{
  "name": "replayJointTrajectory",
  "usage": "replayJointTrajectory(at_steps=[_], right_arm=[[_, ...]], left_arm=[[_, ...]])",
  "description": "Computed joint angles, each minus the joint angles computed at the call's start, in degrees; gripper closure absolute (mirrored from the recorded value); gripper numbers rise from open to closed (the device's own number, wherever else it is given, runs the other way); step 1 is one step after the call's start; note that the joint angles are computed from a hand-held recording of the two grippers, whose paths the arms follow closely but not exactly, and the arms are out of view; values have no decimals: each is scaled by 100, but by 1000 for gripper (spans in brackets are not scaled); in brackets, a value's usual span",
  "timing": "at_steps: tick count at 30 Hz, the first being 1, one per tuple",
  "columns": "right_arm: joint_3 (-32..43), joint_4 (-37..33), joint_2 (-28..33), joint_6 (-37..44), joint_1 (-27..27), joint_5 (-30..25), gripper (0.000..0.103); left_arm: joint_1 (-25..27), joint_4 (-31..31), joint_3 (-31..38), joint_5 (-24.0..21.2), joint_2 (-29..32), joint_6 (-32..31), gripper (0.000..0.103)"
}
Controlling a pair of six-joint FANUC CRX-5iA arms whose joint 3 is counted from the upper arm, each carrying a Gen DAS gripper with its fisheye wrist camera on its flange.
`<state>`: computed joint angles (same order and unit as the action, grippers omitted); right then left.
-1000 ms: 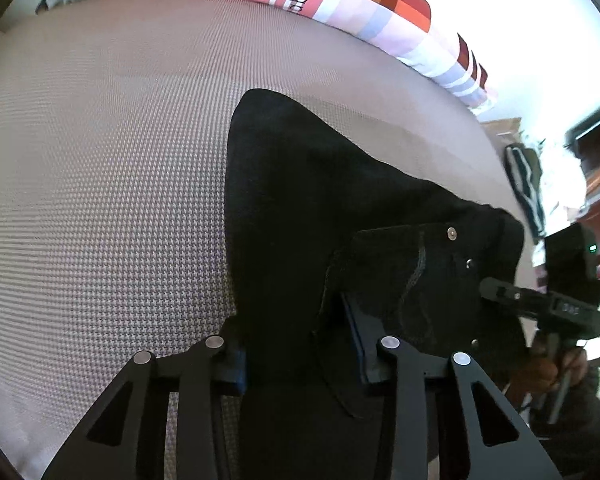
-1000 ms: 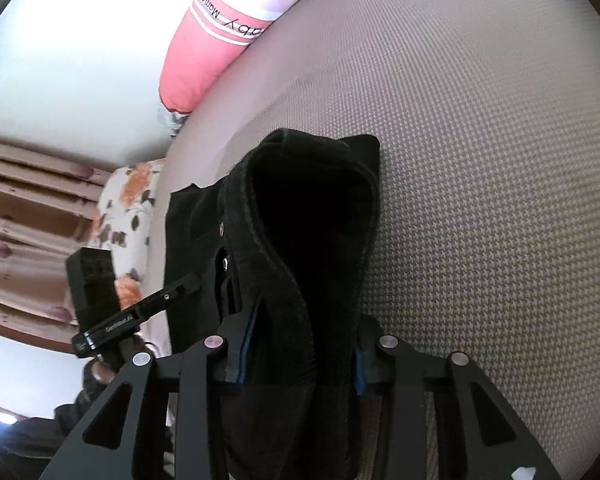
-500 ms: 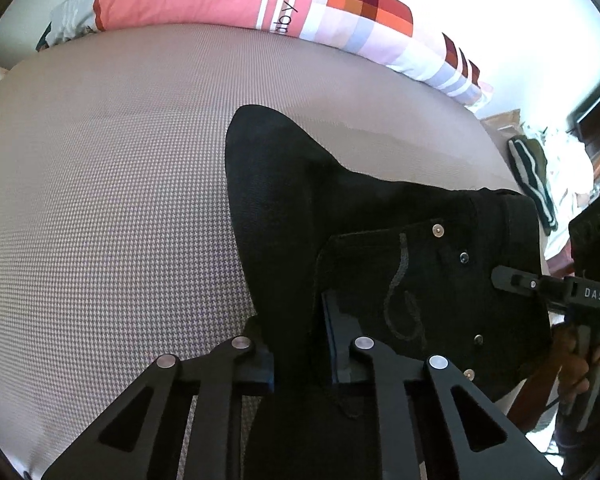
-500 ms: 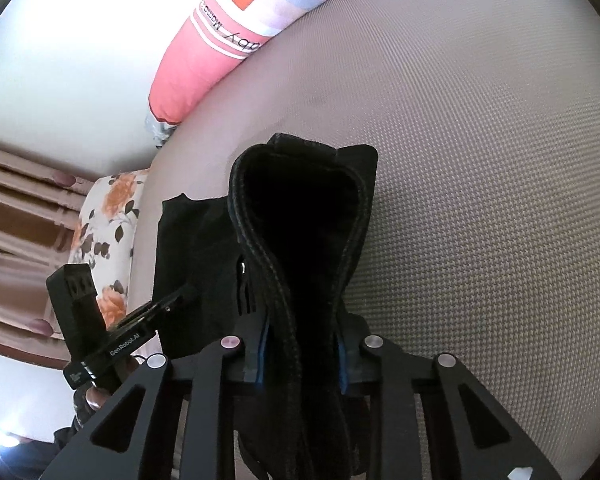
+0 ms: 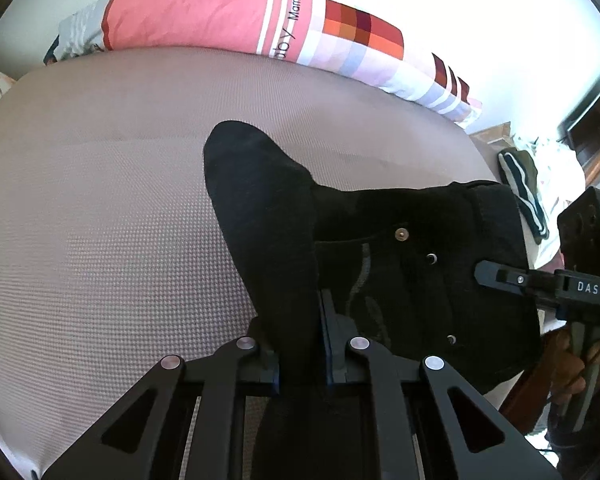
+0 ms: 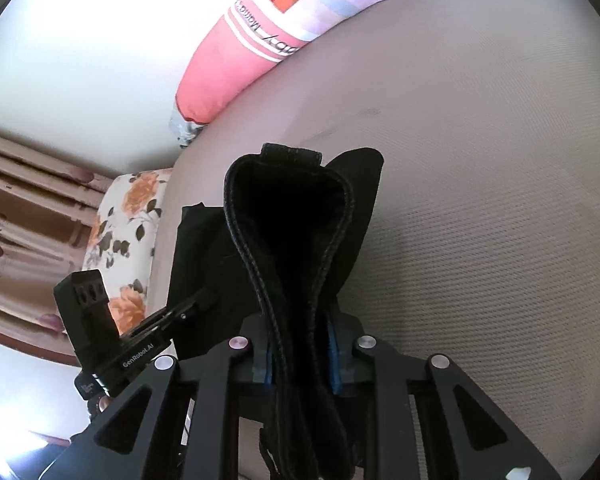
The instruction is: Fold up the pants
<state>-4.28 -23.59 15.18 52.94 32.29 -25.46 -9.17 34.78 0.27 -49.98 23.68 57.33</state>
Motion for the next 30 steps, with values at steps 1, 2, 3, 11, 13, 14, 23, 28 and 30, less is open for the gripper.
replayJointTrajectory(at_steps=[1,2,3,11,13,14,23,28,30], right_arm=[[50,-66,29,65,-13,-4,84],[105,-141,60,145,-35,-14,84],[159,-209,93,220,-54,-4,84],[680,-478,415,670,-267,-71,84],[832,-475,499,741,-316,-119,84],[934,-440,562,773,-338,-162,84],[1796,-529,1116,1119,-608,-536,84],[2264,-568,1432,1222,-743,-770,84],[2437,-547,1555,1217,-783,-857,84]], left_arm=[[5,12,11,9,3,13,88],[9,33,24,23,11,17,88],[14,38,49,38,19,19,88],[72,89,602,100,384,61,88],[85,95,778,142,510,53,88],[86,69,874,156,574,58,88],[145,51,1923,67,1347,349,88],[130,-185,2509,-4,1688,620,88],[120,-296,2724,-52,1811,715,88]])
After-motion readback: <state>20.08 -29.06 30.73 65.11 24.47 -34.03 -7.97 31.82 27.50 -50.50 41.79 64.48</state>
